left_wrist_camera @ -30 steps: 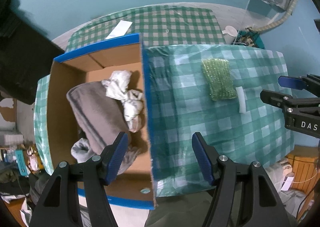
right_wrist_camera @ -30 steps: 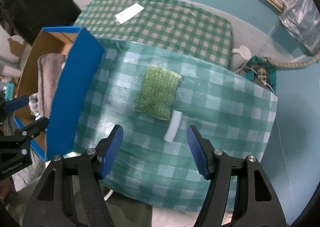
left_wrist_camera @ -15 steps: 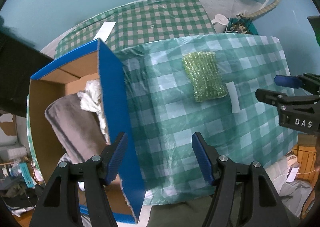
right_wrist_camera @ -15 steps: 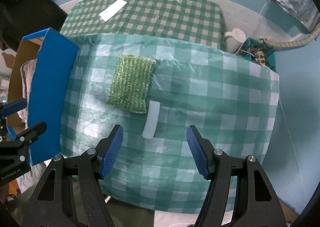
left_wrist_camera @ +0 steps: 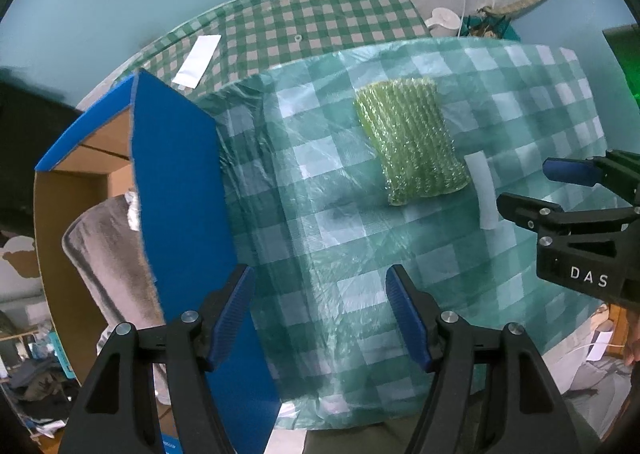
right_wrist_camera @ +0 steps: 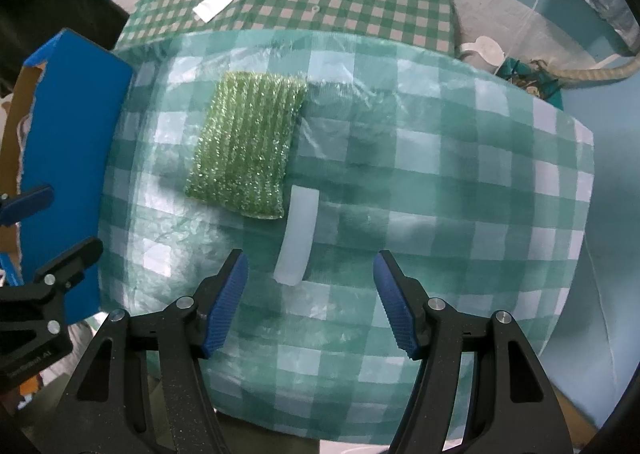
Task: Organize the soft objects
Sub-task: 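Move both tools back from the box over the green scrubber and white foam, then lower the right gripper onto the white foam piece and close it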
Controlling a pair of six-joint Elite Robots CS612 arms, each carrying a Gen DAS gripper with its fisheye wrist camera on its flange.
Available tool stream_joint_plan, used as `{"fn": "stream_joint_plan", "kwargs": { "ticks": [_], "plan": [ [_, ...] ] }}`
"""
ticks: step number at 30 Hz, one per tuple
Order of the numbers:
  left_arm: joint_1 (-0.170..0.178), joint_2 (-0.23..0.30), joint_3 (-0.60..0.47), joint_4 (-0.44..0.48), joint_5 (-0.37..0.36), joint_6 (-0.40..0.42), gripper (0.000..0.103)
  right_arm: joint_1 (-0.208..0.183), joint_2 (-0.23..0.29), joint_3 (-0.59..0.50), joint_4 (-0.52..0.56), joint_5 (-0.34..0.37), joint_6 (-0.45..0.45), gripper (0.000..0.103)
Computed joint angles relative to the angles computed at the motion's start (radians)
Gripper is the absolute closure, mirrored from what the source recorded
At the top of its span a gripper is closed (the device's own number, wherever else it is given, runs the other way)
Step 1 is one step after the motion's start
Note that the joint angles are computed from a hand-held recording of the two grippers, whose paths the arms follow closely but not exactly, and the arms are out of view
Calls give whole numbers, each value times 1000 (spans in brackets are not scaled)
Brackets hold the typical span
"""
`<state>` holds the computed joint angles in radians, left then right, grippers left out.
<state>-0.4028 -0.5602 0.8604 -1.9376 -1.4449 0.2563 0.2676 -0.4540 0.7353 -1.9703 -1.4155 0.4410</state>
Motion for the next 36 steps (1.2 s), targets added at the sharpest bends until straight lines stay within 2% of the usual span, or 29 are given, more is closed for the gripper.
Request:
{"fn": "stream_joint_plan", "kwargs": {
  "ticks": [11,13,20,23,24,36],
  "plan": [
    [-7,32,-26,7,22,-9,33,6,51,-64,41,-9,-10,39],
    [-8,40,-36,18,32,-10,33,6,53,-63,42,-7,-11,47],
    [-8,53,-58,38,29,-22,33,4,55,-50,28,3,-1,64],
    [-8,58,-70,51,16,-27,33,4,50,-35,7,9,-5,78],
    [-7,62,-77,53,13,-24,33,1,48,-28,-6,25,-8,86],
    [-18,82,-120,82,-12,-36,33,-20,5,44,-67,52,-3,88]
  ]
}}
